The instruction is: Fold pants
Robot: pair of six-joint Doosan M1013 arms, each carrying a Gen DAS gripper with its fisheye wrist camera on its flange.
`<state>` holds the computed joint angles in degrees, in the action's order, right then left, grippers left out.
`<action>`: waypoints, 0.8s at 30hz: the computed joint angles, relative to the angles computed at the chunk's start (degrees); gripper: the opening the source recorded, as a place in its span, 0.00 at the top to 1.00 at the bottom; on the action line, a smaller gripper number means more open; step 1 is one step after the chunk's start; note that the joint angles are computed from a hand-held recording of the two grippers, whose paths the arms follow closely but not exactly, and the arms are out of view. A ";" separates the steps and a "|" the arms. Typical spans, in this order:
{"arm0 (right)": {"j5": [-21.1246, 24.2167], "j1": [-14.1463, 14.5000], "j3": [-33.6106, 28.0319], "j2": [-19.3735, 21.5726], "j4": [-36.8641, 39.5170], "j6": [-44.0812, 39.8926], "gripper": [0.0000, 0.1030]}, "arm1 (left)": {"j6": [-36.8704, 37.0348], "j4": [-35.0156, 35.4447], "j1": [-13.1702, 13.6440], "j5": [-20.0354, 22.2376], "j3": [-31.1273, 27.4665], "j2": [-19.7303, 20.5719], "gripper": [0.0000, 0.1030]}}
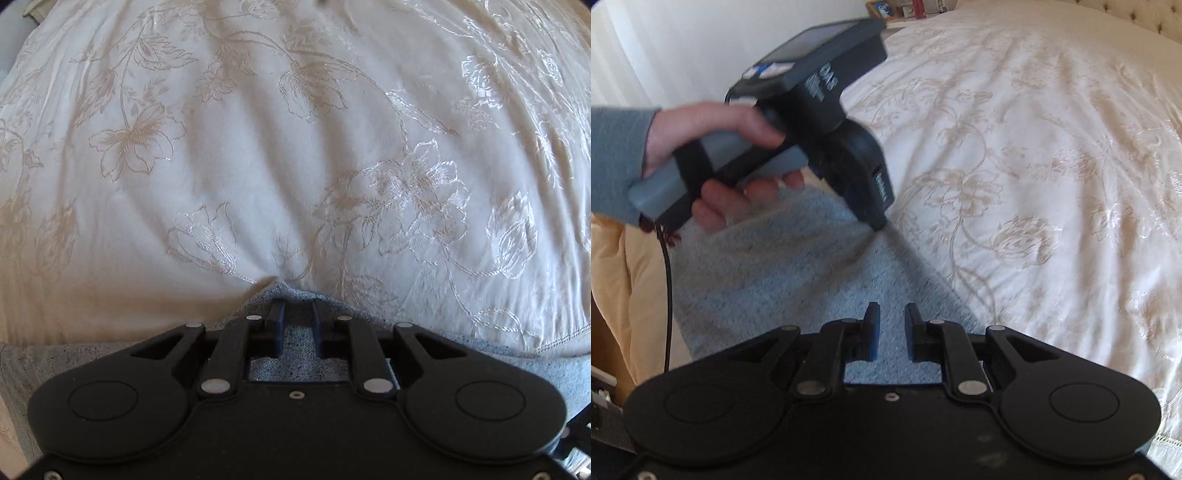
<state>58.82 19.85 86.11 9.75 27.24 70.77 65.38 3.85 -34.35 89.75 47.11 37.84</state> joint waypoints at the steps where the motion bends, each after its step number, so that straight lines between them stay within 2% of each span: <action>1: 0.53 0.43 0.01 0.26 -1.30 0.60 0.84 | 1.17 0.59 -0.25 0.10 -0.20 0.03 0.77; 3: -0.53 1.09 0.56 0.78 -5.70 3.91 0.85 | 4.03 2.04 -0.81 -0.74 0.62 -0.51 0.76; 5: -3.09 0.97 0.82 1.15 -10.95 11.04 0.89 | 4.78 2.72 -1.09 -2.06 1.88 -1.27 0.76; 6: -4.01 0.96 0.87 1.20 -14.99 16.09 0.88 | 4.20 2.96 -1.27 -2.24 2.37 -1.66 0.75; 7: -4.15 1.06 0.80 1.23 -18.38 19.84 0.80 | 3.18 3.09 -1.34 -2.17 2.56 -1.93 0.75; 9: -3.67 0.39 1.18 0.47 -22.00 25.47 0.80 | 0.16 3.54 -1.71 -3.03 3.68 -3.33 0.75; 10: -4.53 -0.33 2.03 -0.58 -20.29 25.56 0.80 | -0.99 4.04 -2.07 -3.84 4.67 -4.40 0.74; 11: -5.69 -0.84 3.11 -1.87 -18.94 25.24 0.76 | -1.92 4.70 -2.54 -4.48 5.65 -5.35 0.73; 13: -7.72 -1.07 5.76 -4.92 -18.10 23.16 0.69 | -4.70 6.53 -4.08 -5.35 8.43 -7.74 0.57; 14: -8.12 -1.09 7.16 -6.52 -18.12 22.26 0.68 | -6.05 6.94 -4.78 -5.55 9.70 -8.64 0.54; 17: -6.18 -1.28 10.16 -9.38 -19.77 22.30 0.67 | -8.25 5.48 -6.42 -5.92 13.94 -10.97 0.53; 20: -3.84 -2.32 13.15 -11.51 -24.50 24.85 0.67 | -9.11 5.79 -8.42 -3.90 16.27 -11.55 0.53; 22: -3.59 -4.15 15.31 -12.97 -27.33 26.70 0.65 | -10.03 7.91 -9.80 -2.77 17.38 -11.55 0.52; 24: -3.70 -7.40 17.20 -14.28 -28.13 26.51 0.65 | -10.92 10.10 -10.75 -2.67 17.92 -11.54 0.51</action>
<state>55.12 12.45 103.32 -4.53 -0.89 97.27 54.46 13.95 -45.11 87.08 65.02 26.30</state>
